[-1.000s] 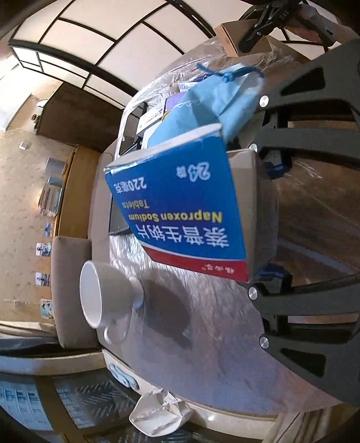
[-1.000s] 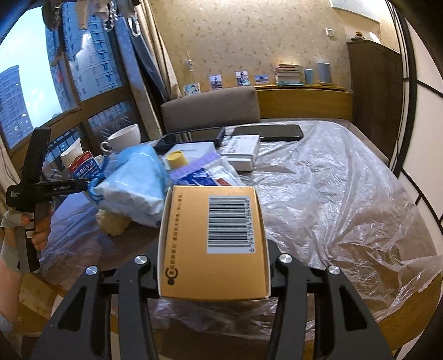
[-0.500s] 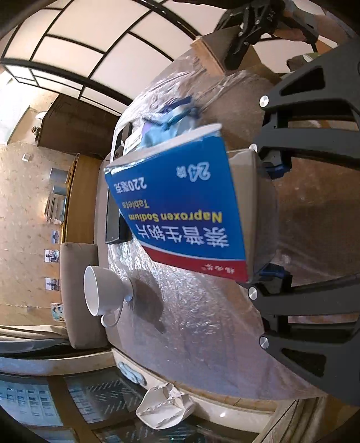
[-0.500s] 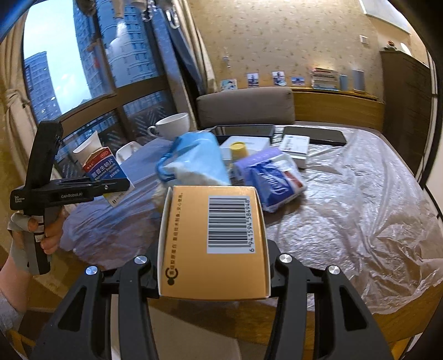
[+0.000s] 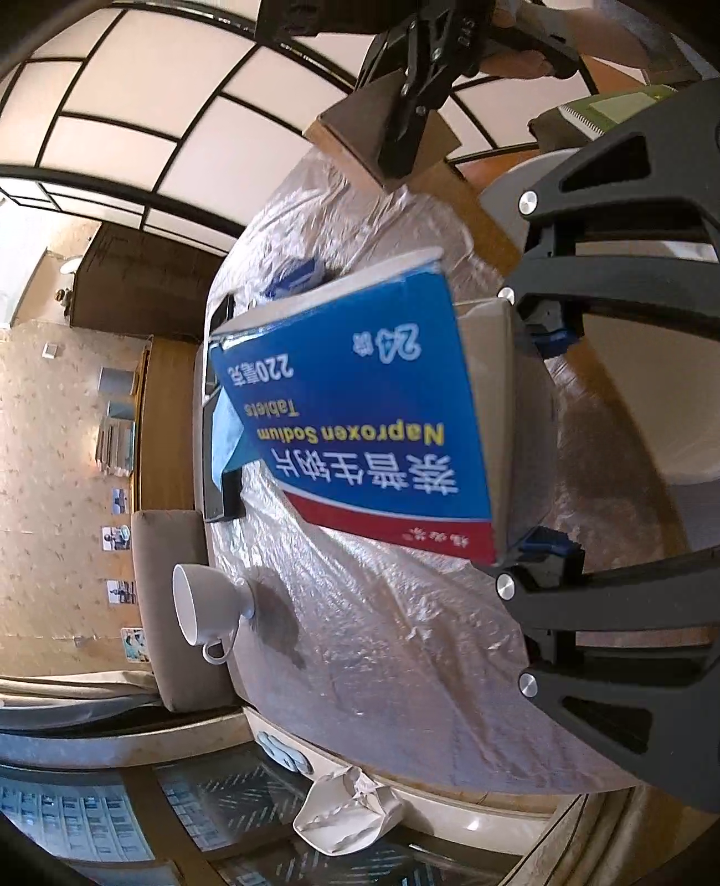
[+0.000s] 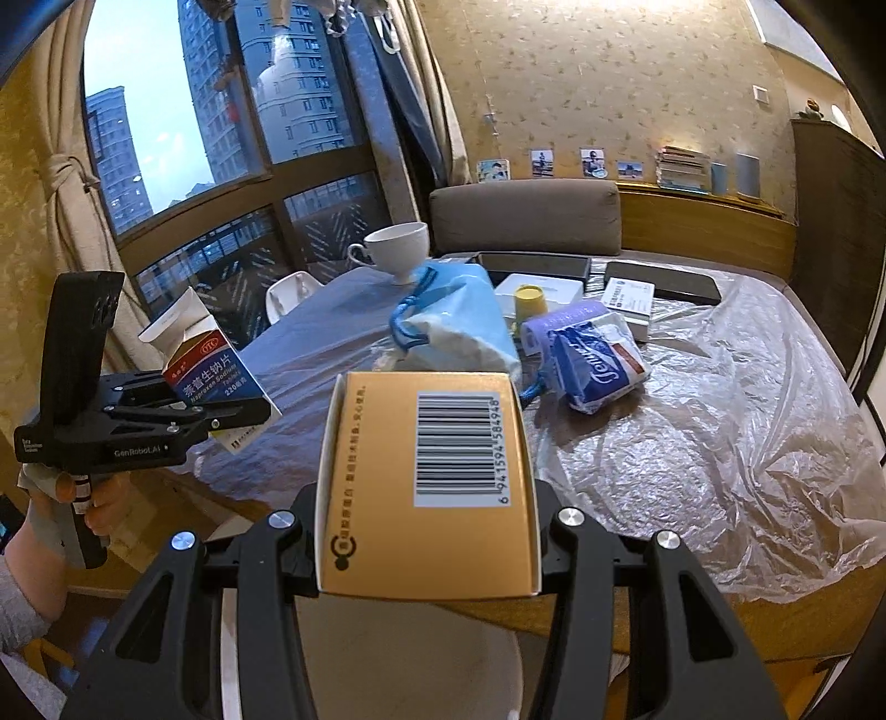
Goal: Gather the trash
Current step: 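Carry both boxes over the white trash bin beside the table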
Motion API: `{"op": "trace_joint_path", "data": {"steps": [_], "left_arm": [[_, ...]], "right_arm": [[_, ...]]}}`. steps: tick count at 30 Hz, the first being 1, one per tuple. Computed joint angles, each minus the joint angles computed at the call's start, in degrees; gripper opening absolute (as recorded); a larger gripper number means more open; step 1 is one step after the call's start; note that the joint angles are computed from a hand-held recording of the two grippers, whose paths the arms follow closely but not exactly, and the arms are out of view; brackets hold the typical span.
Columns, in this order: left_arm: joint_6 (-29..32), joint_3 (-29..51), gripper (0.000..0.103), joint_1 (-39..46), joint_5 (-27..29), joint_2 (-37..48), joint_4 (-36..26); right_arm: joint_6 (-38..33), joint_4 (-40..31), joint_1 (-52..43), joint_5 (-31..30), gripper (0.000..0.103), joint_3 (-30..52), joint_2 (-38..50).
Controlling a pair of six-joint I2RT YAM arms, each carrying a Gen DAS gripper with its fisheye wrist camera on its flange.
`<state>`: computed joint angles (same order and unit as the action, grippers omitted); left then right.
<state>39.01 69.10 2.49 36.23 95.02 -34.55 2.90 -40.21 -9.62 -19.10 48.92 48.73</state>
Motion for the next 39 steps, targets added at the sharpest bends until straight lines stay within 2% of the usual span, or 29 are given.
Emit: {"op": "trace_joint_path", "data": {"steps": [9,26,39], "left_arm": [[5.94,-4.77,0.048,1.89,2.24,-4.38,-3.58],[15.15,-18.21,0.048,2.23,0.01,-12.35,-3.9],[16.79,-23.35,0.048,0.74,-3.86,-12.1,-1.73]], "right_arm": [[0.77,-3.52,6.24,1.9,0.047,-0.6,-3.69],[5.98,-8.42,17.12,7.27,0.047,-7.33,-11.23],[8.06,-8.25,20.84,10.49,0.047,-12.53,-11.32]]}}
